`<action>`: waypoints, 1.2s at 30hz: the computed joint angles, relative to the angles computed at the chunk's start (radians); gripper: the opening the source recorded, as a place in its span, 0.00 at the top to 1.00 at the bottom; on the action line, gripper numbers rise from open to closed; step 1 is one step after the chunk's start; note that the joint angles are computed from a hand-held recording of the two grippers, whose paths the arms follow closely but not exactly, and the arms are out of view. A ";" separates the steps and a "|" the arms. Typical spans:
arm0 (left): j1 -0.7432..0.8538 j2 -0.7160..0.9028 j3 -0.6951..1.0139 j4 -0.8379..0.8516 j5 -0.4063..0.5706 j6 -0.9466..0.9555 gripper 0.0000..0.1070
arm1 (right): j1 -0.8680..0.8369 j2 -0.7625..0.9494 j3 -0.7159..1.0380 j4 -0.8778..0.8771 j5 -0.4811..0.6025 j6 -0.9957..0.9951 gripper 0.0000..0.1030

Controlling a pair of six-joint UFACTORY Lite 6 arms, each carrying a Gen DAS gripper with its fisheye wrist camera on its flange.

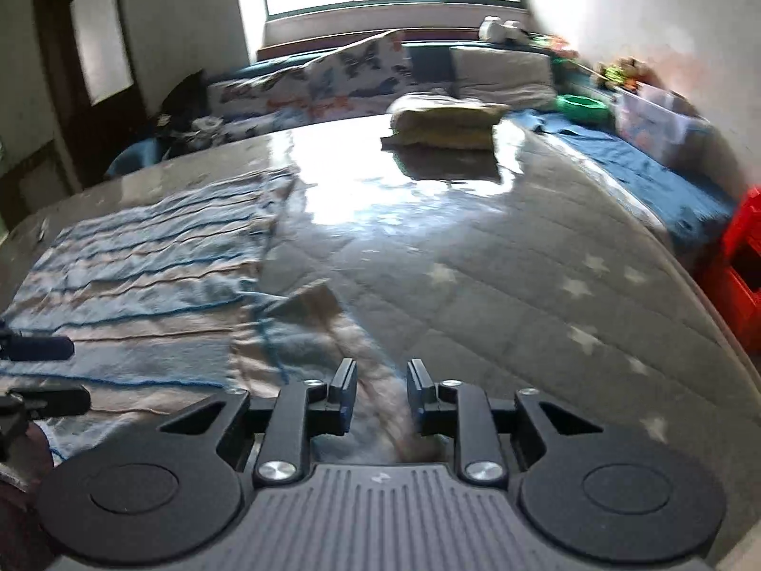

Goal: Fold clothes

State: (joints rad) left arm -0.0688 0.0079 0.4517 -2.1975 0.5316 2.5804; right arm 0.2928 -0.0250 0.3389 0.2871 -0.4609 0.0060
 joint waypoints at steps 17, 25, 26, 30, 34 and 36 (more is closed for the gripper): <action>-0.156 0.063 0.015 -0.164 -0.039 0.110 0.40 | -0.021 -0.033 -0.147 -0.074 -0.130 0.227 0.82; -0.156 0.100 0.031 -0.215 -0.039 0.155 0.40 | 0.040 -0.226 -0.183 -0.074 -0.044 0.230 0.92; -0.150 0.101 0.033 -0.211 -0.037 0.151 0.40 | 0.052 -0.257 -0.185 -0.073 -0.027 0.227 0.92; -0.100 0.075 0.023 -0.169 -0.028 0.118 0.39 | 0.133 -0.353 -0.157 -0.074 0.037 0.215 0.92; -0.034 0.041 0.015 -0.139 -0.018 0.096 0.38 | 0.216 -0.303 -0.084 -0.107 0.042 0.240 0.92; 0.002 0.024 0.010 -0.120 -0.014 0.081 0.38 | 0.260 -0.239 -0.042 -0.126 0.024 0.260 0.92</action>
State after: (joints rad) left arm -0.0671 0.0321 0.4615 -2.3178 0.5179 2.6613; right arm 0.5532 -0.2642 0.2971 0.1611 -0.4369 0.2663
